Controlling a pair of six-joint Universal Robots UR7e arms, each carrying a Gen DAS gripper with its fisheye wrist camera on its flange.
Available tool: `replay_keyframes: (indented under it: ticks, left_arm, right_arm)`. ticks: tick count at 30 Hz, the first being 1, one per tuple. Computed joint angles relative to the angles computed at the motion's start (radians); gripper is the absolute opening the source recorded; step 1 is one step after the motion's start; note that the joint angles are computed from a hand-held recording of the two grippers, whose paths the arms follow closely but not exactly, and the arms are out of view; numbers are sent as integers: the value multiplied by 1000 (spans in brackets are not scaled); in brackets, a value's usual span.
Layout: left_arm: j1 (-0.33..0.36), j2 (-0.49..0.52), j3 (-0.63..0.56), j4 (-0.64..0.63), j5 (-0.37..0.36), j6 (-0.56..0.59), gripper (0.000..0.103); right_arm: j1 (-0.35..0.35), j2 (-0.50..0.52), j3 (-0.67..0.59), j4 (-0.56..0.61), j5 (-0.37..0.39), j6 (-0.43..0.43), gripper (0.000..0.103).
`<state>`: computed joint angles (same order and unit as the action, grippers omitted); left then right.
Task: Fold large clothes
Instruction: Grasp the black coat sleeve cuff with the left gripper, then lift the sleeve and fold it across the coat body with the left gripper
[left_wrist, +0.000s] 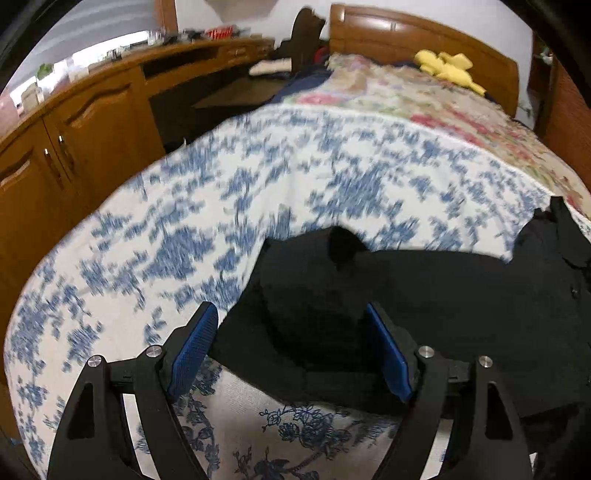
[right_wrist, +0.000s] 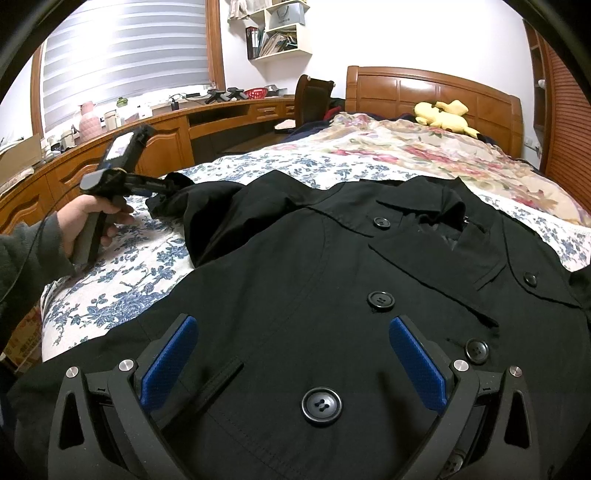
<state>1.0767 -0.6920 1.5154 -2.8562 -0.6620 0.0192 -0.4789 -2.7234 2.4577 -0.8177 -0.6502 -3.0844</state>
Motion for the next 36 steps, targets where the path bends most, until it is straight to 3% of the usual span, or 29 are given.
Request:
replay_keyframes:
  ticks: [3,9,12,14,15,18,26,29,34,36]
  left_arm:
    - [16,-2,-17,89,-27,-67,81]
    - [20,-5,-23,120,-44,-90,81]
    - [20,-9,-19,108,-66,-72,67]
    - [14,-9,-16,100,-61,-53,47]
    - [5,-7,-10,87,-39,-34,29]
    - [-22,-11,11,40,-13,12,19]
    - [-154,-52,80,-129,-1,130,18]
    - [-215,-66,97,-164,-16,159,18]
    - [-307,-76,130,-191,-61,175,18]
    - [-342,-84,151,-194,-96,161,18]
  right_arm:
    - [-4,-1,-1,6,-1,-6,103]
    - [-5,-1,-1,7,-2,-8,103]
    - [-5,0,-2,7,-2,-8,103]
    - [-5,-1,-1,8,-2,-7,103]
    - [-5,-1,-1,8,-2,-8,103]
    - [-8,0,-3,13,-2,-14,103]
    - [-59,12,-41,108,-37,-94,103]
    - [-112,20,-72,180,-67,-168,103]
    - [-108,71,-123,168,-64,-127,103]
    - [-163,101,-157,238,-78,-201,103]
